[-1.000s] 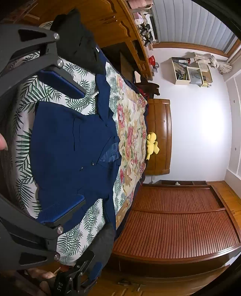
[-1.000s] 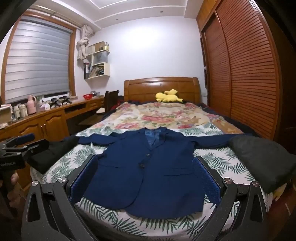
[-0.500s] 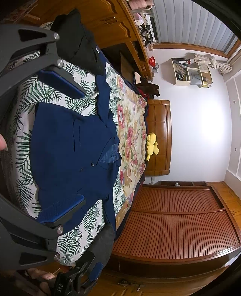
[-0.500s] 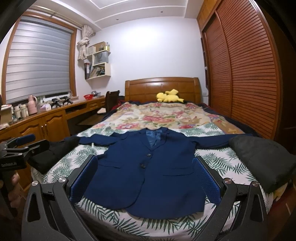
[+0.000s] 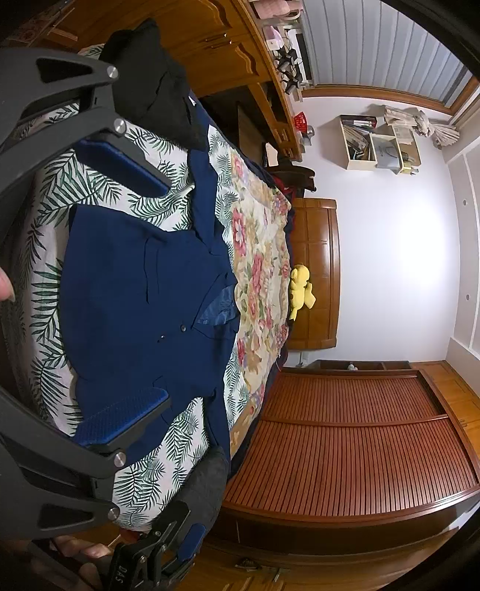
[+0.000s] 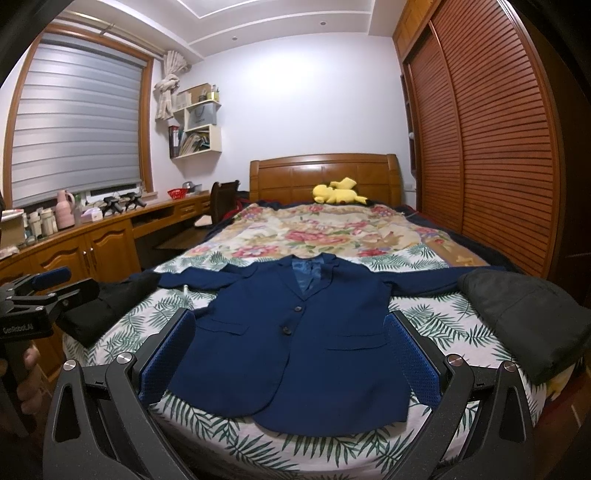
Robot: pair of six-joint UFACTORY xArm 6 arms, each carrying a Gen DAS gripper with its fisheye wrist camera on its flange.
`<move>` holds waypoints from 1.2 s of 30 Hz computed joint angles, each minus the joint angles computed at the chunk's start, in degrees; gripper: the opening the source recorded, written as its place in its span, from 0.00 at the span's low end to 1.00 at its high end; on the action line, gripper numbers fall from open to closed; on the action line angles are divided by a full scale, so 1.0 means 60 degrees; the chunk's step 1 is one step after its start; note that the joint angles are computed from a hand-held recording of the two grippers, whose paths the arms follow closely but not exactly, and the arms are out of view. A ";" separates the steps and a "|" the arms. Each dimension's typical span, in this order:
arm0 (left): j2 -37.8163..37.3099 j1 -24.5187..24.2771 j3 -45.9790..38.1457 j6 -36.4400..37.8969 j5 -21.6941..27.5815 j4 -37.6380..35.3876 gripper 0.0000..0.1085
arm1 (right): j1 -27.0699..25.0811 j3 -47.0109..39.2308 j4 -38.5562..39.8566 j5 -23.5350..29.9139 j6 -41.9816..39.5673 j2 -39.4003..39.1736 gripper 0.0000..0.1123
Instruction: Fold large clothes
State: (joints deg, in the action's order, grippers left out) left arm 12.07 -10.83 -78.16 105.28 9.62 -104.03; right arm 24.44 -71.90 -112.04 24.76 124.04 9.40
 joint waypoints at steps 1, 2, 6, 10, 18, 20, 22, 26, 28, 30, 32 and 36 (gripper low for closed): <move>0.0001 -0.0001 -0.0011 -0.0011 -0.0002 0.0006 0.95 | -0.0007 -0.0006 -0.0011 -0.0008 0.0015 0.0004 0.92; -0.0003 -0.0005 -0.0007 -0.0023 -0.0005 0.0010 0.95 | -0.0017 -0.0015 -0.0017 -0.0032 0.0025 0.0009 0.92; -0.0057 -0.0049 0.0034 -0.0025 -0.0046 0.0030 0.95 | -0.0010 -0.0006 -0.0034 -0.0020 0.0028 0.0003 0.92; -0.0074 -0.0103 0.0027 -0.0099 -0.0106 0.0099 0.95 | -0.0022 0.0002 -0.0033 -0.0017 0.0016 -0.0003 0.92; -0.0213 -0.0209 0.0089 0.0181 -0.0172 -0.0184 0.95 | -0.0048 0.0011 -0.0121 -0.0048 0.0103 -0.0007 0.92; -0.0237 -0.0189 0.0099 0.0330 -0.0139 -0.0323 0.95 | -0.0050 0.0007 -0.0130 -0.0044 0.0109 -0.0008 0.92; -0.0234 -0.0205 0.0082 0.0394 -0.0157 -0.0397 0.95 | -0.0054 0.0002 -0.0136 -0.0054 0.0112 -0.0013 0.92; -0.0226 -0.0196 0.0090 0.0465 -0.0159 -0.0457 0.95 | -0.0066 -0.0003 -0.0111 -0.0101 0.0075 -0.0015 0.92; -0.0248 -0.0157 0.0132 0.0532 -0.0125 -0.0513 0.95 | -0.0059 0.0023 -0.0106 -0.0084 0.0081 -0.0030 0.92; -0.0243 -0.0163 0.0125 0.0530 -0.0126 -0.0522 0.95 | -0.0032 0.0012 -0.0075 -0.0062 0.0060 -0.0029 0.92; -0.0229 -0.0158 0.0113 0.0611 -0.0147 -0.0586 0.95 | -0.0005 0.0001 -0.0026 -0.0051 0.0011 -0.0032 0.92; -0.0029 -0.0106 0.0012 0.0415 -0.0156 -0.0399 0.95 | -0.0003 -0.0013 0.0083 -0.0075 -0.0065 -0.0022 0.92</move>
